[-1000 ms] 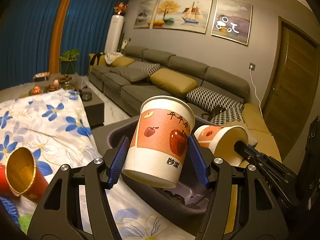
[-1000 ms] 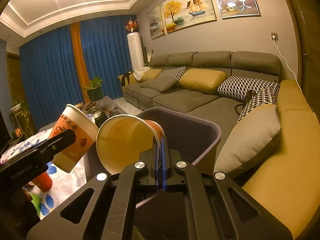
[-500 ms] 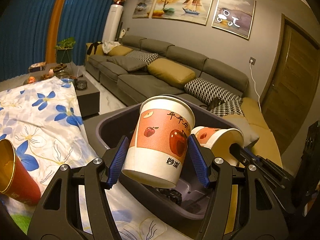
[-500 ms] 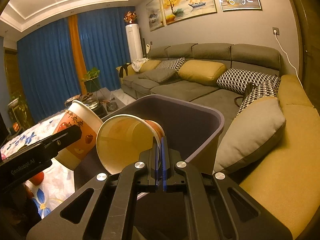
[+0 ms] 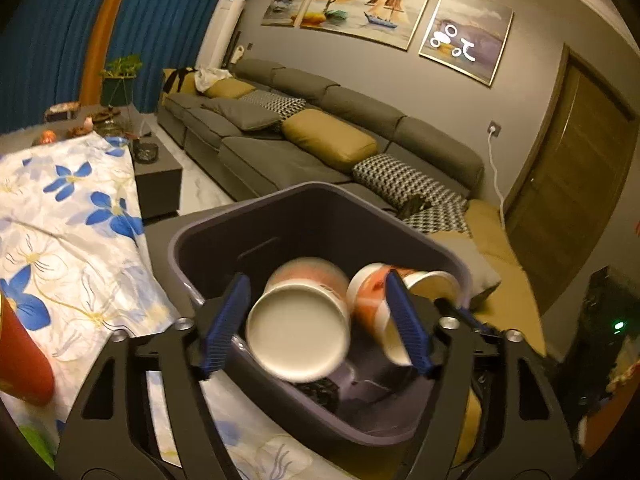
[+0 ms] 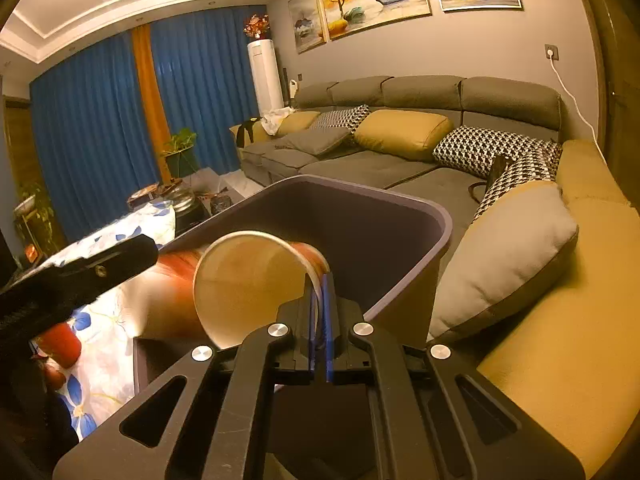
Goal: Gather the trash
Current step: 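Open both grippers to drop the paper cups into the grey bin, then move both grippers back toward the trash on the table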
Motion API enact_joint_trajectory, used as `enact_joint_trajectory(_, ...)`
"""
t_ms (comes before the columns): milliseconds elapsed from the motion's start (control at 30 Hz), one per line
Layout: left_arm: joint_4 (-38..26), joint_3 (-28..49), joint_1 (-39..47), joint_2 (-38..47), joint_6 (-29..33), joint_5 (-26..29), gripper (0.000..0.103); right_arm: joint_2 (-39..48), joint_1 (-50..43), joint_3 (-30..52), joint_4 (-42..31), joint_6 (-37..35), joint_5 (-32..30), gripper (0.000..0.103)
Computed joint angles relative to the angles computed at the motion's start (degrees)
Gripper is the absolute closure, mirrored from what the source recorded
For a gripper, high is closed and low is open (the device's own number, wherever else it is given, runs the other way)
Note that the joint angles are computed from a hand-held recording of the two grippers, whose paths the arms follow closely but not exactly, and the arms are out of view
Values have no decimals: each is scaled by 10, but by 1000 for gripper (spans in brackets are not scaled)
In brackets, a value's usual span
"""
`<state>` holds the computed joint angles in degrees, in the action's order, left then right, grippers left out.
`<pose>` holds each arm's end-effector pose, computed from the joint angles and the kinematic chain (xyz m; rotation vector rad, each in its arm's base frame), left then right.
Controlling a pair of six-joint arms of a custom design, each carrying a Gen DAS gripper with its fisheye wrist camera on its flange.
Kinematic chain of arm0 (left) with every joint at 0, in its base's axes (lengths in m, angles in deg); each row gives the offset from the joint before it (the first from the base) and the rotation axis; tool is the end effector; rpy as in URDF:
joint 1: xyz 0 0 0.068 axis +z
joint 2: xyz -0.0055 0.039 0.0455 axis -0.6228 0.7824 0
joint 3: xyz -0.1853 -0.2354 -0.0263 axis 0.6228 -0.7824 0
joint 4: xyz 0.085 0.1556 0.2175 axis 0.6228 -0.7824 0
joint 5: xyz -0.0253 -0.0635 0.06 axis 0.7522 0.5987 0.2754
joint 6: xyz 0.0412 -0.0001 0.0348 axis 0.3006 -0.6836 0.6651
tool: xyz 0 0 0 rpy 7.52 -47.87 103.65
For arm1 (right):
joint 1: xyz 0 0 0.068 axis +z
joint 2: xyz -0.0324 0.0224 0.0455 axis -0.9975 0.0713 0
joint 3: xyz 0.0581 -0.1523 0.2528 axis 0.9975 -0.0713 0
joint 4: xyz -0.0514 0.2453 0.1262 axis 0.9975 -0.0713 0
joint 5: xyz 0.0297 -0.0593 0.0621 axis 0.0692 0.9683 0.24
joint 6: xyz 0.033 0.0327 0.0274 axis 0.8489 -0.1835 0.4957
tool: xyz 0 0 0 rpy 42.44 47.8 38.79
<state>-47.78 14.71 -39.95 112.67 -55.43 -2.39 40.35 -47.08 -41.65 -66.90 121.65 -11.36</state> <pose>0.3768 -0.0341 0.1370 0.5392 2.0862 -0.8101 0.2493 0.1668 0.1115 0.5190 1.9994 -0.0879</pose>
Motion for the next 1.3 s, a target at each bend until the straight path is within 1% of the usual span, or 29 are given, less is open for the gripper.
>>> enact_joint_trajectory(100, 17, -12, 7, -8, -14, 1, 25, -1, 1, -2, 1, 1, 3, 91)
enact_joint_trajectory(133, 20, -15, 13, -11, -16, 5, 24, -4, 3, -3, 0, 2, 7, 83)
enact_joint_trajectory(167, 23, -20, 20, -18, -21, 8, 23, -8, 4, -6, 3, 2, 10, 73)
enact_joint_trajectory(233, 31, -31, 32, -32, -32, 8, 20, -16, 13, -11, 4, 6, 25, 62)
enact_joint_trajectory(300, 37, -45, 51, -52, -41, 14, 17, -25, 24, -11, -5, 10, 42, 57)
enact_joint_trajectory(367, 47, -66, 68, -76, -49, 10, 15, -34, 38, -11, -14, 14, 55, 48)
enact_joint_trajectory(400, 51, -76, 77, -87, -48, 9, 13, -40, 51, -10, -22, 18, 69, 45)
enact_joint_trajectory(467, 47, -96, 97, -112, -38, 7, 13, -44, 69, -9, -29, 20, 87, 37)
enact_joint_trajectory(567, 36, -123, 126, -147, -21, -2, 13, -48, 104, -2, -48, 26, 111, 31)
enact_joint_trajectory(733, 33, -163, 198, -191, 11, 3, 13, -47, 158, 3, -54, 45, 123, 27)
enact_joint_trajectory(800, 16, -166, 234, -200, 27, 7, 13, -47, 177, 2, -43, 47, 114, 27)
enact_joint_trajectory(900, -9, -169, 291, -206, 52, 23, 12, -34, 208, 21, -61, 62, 124, 27)
enact_joint_trajectory(933, -7, -174, 302, -207, 55, 24, 12, -27, 222, 34, -72, 67, 127, 27)
enact_joint_trajectory(1000, -23, -167, 335, -203, 72, 31, 13, -13, 236, 55, -86, 72, 131, 27)
enact_joint_trajectory(1067, -41, -161, 375, -202, 87, 49, 13, 5, 253, 79, -93, 71, 130, 27)
enact_joint_trajectory(1100, -39, -162, 392, -200, 95, 53, 12, 14, 259, 89, -95, 68, 127, 27)
enact_joint_trajectory(1200, -35, -161, 450, -193, 127, 64, 13, 46, 273, 128, -101, 53, 113, 27)
enact_joint_trajectory(1300, -42, -148, 508, -176, 151, 79, 13, 79, 281, 165, -99, 33, 86, 27)
